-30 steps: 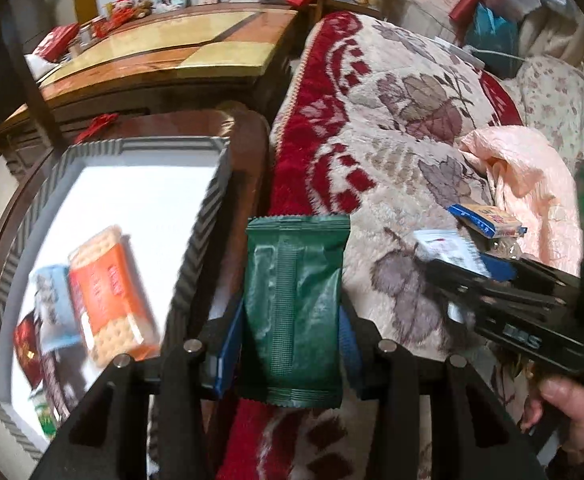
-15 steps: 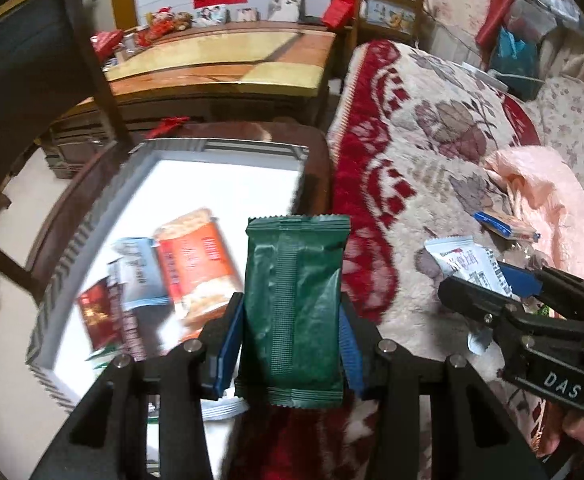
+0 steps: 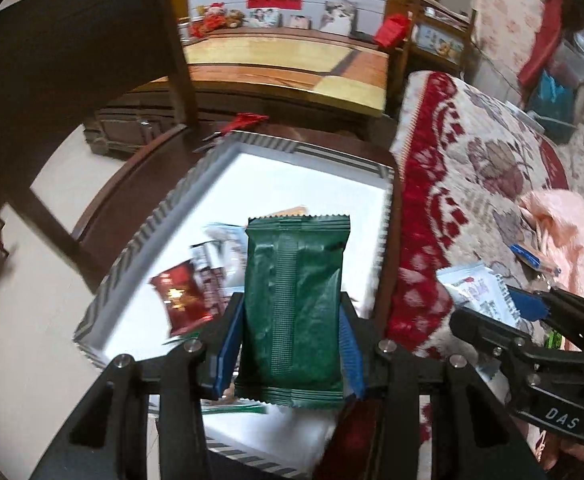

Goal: Organize snacks
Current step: 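Carry both held packets over the striped white tray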

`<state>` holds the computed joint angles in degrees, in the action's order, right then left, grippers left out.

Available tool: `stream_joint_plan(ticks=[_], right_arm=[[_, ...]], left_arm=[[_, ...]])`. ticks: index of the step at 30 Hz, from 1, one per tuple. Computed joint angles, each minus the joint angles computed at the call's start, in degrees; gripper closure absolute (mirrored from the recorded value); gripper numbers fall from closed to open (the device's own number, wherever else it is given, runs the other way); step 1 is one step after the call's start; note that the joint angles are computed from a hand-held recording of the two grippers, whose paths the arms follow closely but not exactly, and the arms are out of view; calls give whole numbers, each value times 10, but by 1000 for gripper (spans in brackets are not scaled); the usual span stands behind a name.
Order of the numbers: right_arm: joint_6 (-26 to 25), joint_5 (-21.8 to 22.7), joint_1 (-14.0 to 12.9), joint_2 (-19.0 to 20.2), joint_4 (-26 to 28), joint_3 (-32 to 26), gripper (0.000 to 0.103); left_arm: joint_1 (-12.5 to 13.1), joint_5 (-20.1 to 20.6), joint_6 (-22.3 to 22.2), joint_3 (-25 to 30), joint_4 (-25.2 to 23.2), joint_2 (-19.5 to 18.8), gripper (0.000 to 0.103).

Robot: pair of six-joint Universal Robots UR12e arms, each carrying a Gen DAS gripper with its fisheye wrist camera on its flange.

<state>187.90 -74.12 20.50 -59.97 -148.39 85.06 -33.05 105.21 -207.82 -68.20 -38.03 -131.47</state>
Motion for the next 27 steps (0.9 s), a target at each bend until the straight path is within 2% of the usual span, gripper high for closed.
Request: stream_joint_plan(ticks=[11,27], right_arm=[[-28,3,15,22,31,-43,51],[-50,1,31,53,65,-91,52]], left_arm=[[14,13,-43,-32,4,15,57],[22,21,-63,-45,-1,17,57]])
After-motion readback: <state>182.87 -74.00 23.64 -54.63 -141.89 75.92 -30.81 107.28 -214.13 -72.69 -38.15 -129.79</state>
